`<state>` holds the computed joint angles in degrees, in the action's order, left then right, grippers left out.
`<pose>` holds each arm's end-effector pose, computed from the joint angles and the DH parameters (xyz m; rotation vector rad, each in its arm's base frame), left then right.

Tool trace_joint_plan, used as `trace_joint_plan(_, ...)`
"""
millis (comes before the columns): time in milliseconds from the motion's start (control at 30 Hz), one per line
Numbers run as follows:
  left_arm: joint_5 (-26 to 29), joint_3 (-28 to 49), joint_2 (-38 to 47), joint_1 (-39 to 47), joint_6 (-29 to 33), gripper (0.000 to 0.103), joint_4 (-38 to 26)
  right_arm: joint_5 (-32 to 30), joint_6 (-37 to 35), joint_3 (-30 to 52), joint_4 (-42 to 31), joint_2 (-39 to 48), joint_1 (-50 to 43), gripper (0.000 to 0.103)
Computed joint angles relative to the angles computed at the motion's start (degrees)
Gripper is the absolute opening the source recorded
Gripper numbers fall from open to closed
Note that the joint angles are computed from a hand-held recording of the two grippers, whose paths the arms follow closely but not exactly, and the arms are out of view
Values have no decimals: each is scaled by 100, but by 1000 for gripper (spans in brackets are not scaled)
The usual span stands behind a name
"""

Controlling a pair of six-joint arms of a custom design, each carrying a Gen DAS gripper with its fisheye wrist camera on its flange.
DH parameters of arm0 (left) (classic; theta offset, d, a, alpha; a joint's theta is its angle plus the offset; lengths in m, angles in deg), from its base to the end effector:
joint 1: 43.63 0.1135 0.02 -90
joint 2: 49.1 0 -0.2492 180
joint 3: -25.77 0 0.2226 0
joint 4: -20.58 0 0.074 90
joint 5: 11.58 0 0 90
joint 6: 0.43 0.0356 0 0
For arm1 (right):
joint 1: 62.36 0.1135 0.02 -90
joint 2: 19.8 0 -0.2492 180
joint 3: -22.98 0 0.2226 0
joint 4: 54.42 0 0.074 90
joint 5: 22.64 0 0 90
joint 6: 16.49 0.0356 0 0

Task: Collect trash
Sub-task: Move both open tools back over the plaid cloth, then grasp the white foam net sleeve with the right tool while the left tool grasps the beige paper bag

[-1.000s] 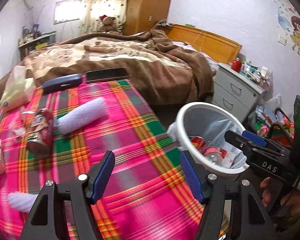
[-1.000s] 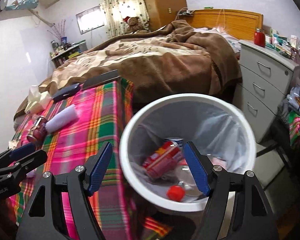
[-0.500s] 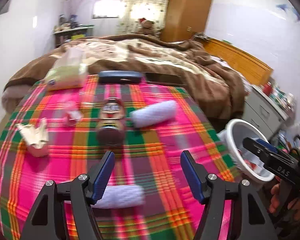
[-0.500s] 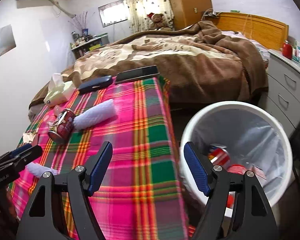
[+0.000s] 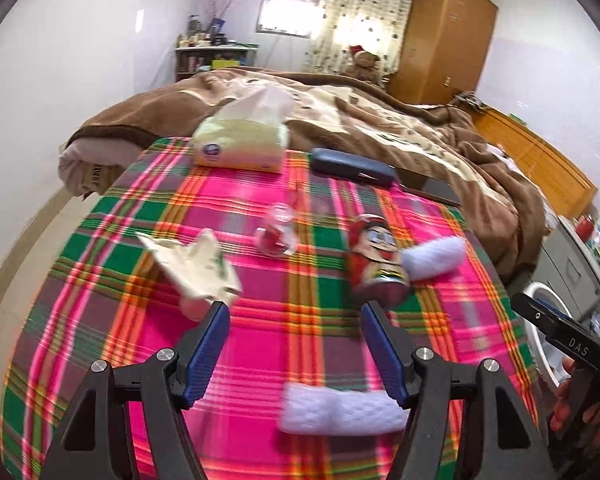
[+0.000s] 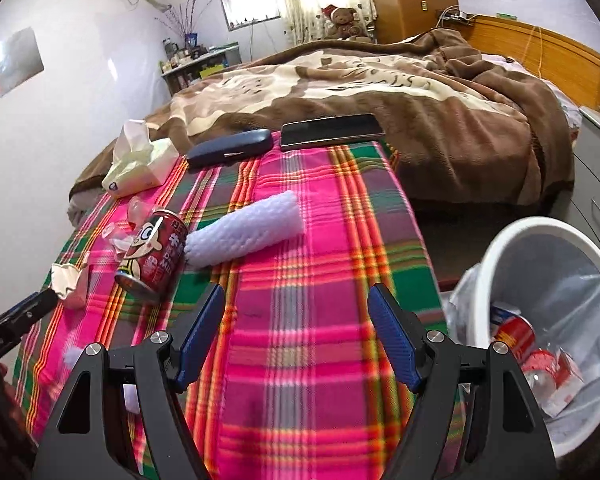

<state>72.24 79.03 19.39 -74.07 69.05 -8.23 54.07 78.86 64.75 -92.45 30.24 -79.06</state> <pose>0.1934 -0.1092 0.2108 0.1499 2.3508 -0.3149 0.1511 -0.0368 0.1939 0.3425 2.3334 0.1797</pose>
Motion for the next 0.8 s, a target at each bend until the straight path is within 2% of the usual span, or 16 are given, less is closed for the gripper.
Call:
trace_joint_plan(100, 274, 13, 94, 495, 158, 68, 50, -101, 317, 111, 270, 465, 161, 75)
trace_joint_plan(167, 747, 8, 161, 951, 213, 68, 119, 26, 548, 191, 460, 799, 350, 75)
trace_joint_plan(333, 978, 136, 497, 1518, 514, 69, 197, 259, 890, 500, 847, 1690, 671, 75)
trace_joint_plan(500, 1190, 389, 962, 1938, 723, 71, 314, 243, 1182, 836, 1040, 2380, 709, 75)
trace_joint_plan(800, 1464, 733, 1862, 2122, 853, 71, 421, 631, 1386, 1399, 1142, 3220, 1039, 75)
